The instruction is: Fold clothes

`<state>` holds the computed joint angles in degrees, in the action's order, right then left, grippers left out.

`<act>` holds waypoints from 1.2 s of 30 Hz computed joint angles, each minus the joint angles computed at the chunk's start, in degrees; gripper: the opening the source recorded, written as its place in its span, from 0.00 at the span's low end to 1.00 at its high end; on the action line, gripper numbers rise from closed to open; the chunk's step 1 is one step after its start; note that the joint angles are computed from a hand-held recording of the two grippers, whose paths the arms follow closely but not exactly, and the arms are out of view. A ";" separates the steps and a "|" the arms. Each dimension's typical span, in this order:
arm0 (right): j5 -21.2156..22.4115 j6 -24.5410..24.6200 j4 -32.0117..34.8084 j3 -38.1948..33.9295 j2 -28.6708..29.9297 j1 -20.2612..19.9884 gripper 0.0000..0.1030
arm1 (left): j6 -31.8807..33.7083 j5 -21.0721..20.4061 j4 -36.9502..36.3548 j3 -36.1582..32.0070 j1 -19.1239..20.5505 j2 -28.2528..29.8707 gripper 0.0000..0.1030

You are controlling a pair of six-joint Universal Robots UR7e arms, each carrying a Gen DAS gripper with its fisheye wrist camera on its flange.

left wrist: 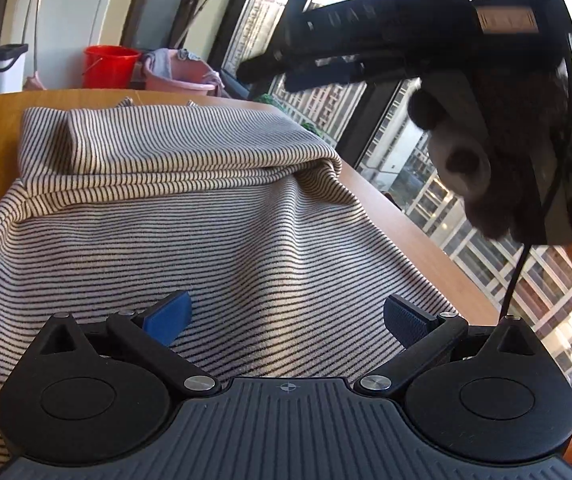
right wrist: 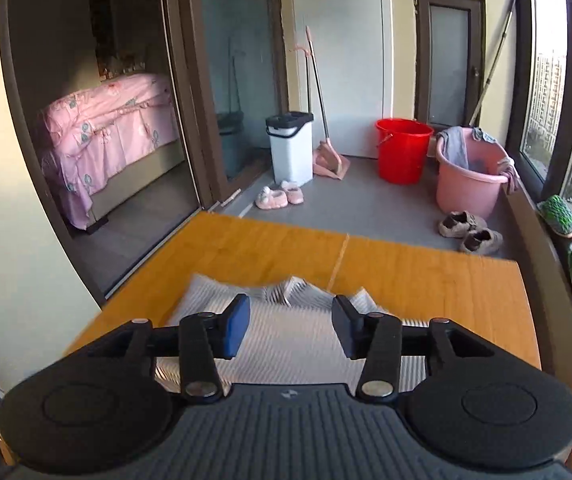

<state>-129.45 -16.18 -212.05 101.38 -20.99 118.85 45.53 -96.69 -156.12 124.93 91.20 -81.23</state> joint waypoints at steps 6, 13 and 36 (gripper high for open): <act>2.56 6.49 -8.73 11.84 -0.66 -5.15 0.73 | 0.41 0.38 -0.91 0.33 -0.06 0.10 1.00; 13.61 4.71 -20.22 16.64 2.22 -11.30 1.00 | -1.19 0.44 3.96 -2.36 -0.16 0.07 1.00; 19.78 5.39 -28.43 17.80 3.81 -14.01 1.00 | -8.77 18.78 -23.18 -9.47 -6.62 13.85 0.65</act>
